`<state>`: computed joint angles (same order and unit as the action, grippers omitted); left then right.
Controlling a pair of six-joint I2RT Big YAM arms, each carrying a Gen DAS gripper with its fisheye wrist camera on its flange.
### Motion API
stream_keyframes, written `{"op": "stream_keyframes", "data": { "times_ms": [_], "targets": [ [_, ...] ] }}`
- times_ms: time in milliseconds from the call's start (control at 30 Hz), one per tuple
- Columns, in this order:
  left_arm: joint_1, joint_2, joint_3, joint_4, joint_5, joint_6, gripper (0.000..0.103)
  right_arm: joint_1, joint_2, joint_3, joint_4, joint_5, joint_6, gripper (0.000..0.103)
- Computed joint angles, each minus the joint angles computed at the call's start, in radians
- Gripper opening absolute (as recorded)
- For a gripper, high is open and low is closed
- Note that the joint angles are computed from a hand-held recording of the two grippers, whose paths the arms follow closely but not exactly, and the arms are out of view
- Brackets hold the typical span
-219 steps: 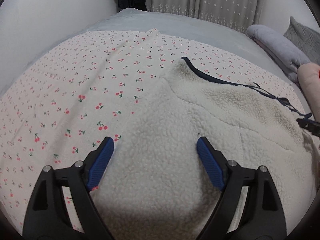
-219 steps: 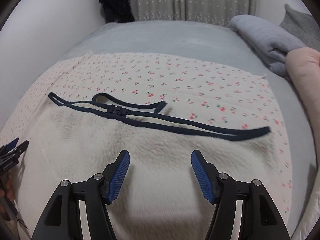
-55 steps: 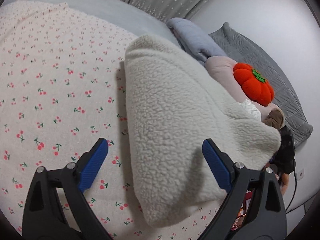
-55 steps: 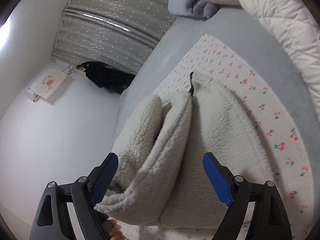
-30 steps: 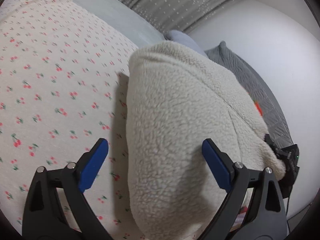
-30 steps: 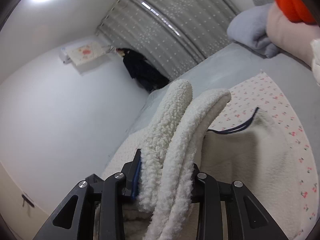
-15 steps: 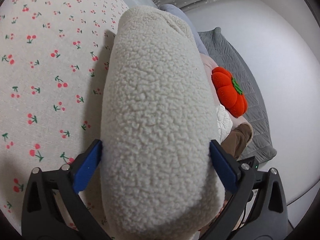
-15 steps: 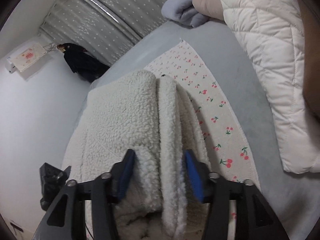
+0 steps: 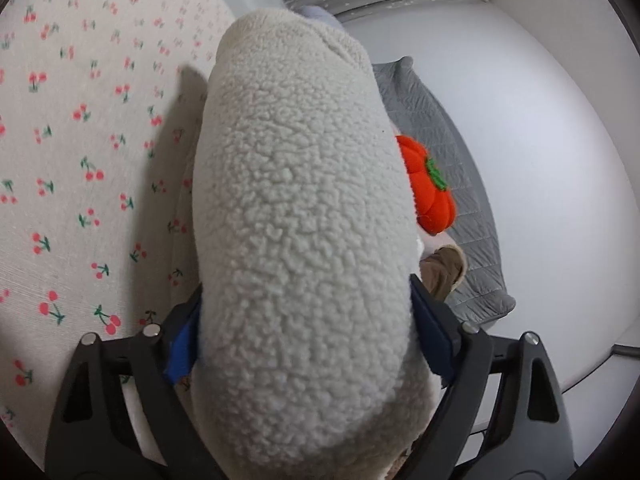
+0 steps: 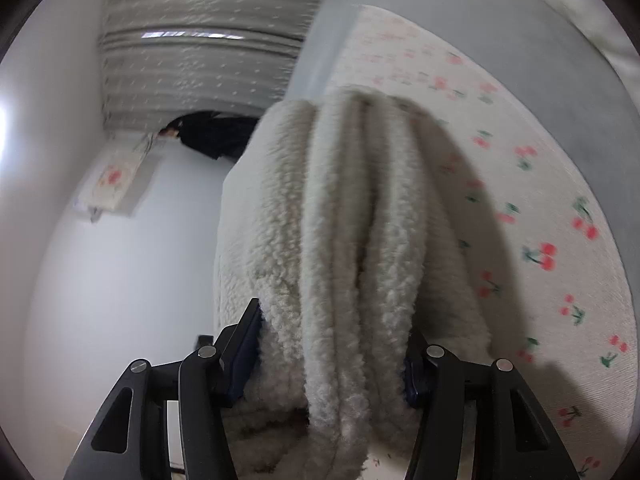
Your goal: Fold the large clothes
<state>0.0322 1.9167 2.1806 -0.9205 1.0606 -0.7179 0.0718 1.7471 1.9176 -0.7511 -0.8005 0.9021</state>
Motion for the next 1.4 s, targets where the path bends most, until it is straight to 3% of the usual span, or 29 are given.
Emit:
{"op": "stream_keyframes", "data": {
  "times_ms": [100, 200, 267, 333, 367, 400, 533, 667, 733, 767, 933, 967, 1033, 1067, 1133, 1267, 1333, 1400],
  "targets": [
    [0.042, -0.013, 0.042, -0.082, 0.010, 0.069, 0.089, 0.035, 0.017, 0.064, -0.021, -0.011, -0.034, 0.057],
    [0.092, -0.022, 0.079, -0.225, -0.010, 0.201, 0.090, 0.071, 0.070, 0.161, -0.084, -0.041, -0.085, 0.059],
    [0.114, -0.008, 0.123, -0.364, -0.072, 0.304, 0.091, 0.095, 0.121, 0.246, -0.195, -0.051, -0.148, 0.062],
    [0.114, 0.001, 0.151, -0.459, -0.208, 0.404, 0.091, 0.116, 0.208, 0.404, -0.410, -0.008, -0.251, 0.065],
    [0.107, -0.016, 0.127, -0.450, -0.275, 0.438, 0.091, 0.122, 0.242, 0.477, -0.504, 0.044, -0.291, 0.067],
    [0.108, -0.049, 0.069, -0.392, -0.283, 0.441, 0.091, 0.125, 0.255, 0.519, -0.554, 0.095, -0.327, 0.069],
    [0.131, -0.112, 0.004, -0.333, -0.273, 0.459, 0.091, 0.111, 0.200, 0.494, -0.514, 0.167, -0.344, 0.074],
    [0.130, -0.153, -0.050, -0.210, -0.281, 0.407, 0.091, 0.082, 0.100, 0.319, -0.311, -0.004, -0.265, 0.075],
    [0.125, -0.146, -0.048, -0.178, -0.302, 0.389, 0.091, 0.087, 0.084, 0.289, -0.306, -0.052, -0.282, 0.079],
    [0.123, -0.137, -0.029, -0.181, -0.312, 0.387, 0.091, 0.091, 0.086, 0.289, -0.341, -0.061, -0.313, 0.080],
    [0.100, -0.137, -0.032, -0.133, -0.395, 0.342, 0.091, 0.140, 0.203, 0.459, -0.585, 0.064, -0.395, 0.083],
    [0.097, -0.146, -0.052, -0.105, -0.409, 0.323, 0.091, 0.150, 0.205, 0.458, -0.585, 0.062, -0.386, 0.082],
    [0.091, -0.161, -0.086, -0.049, -0.422, 0.287, 0.089, 0.170, 0.227, 0.471, -0.549, 0.052, -0.363, 0.054],
    [0.089, -0.164, -0.093, -0.034, -0.425, 0.280, 0.087, 0.187, 0.250, 0.522, -0.564, 0.109, -0.374, 0.051],
    [0.081, -0.183, -0.116, 0.016, -0.444, 0.263, 0.084, 0.207, 0.204, 0.495, -0.504, 0.181, -0.400, 0.035],
    [0.068, -0.221, -0.173, 0.145, -0.395, 0.219, 0.081, 0.205, 0.098, 0.410, -0.329, 0.202, -0.393, 0.032],
    [0.050, -0.219, -0.164, 0.139, -0.380, 0.257, 0.080, 0.185, 0.043, 0.344, -0.281, 0.190, -0.390, 0.032],
    [0.019, -0.205, -0.134, 0.084, -0.397, 0.344, 0.080, 0.155, 0.024, 0.305, -0.275, 0.167, -0.358, 0.032]
  ]
}}
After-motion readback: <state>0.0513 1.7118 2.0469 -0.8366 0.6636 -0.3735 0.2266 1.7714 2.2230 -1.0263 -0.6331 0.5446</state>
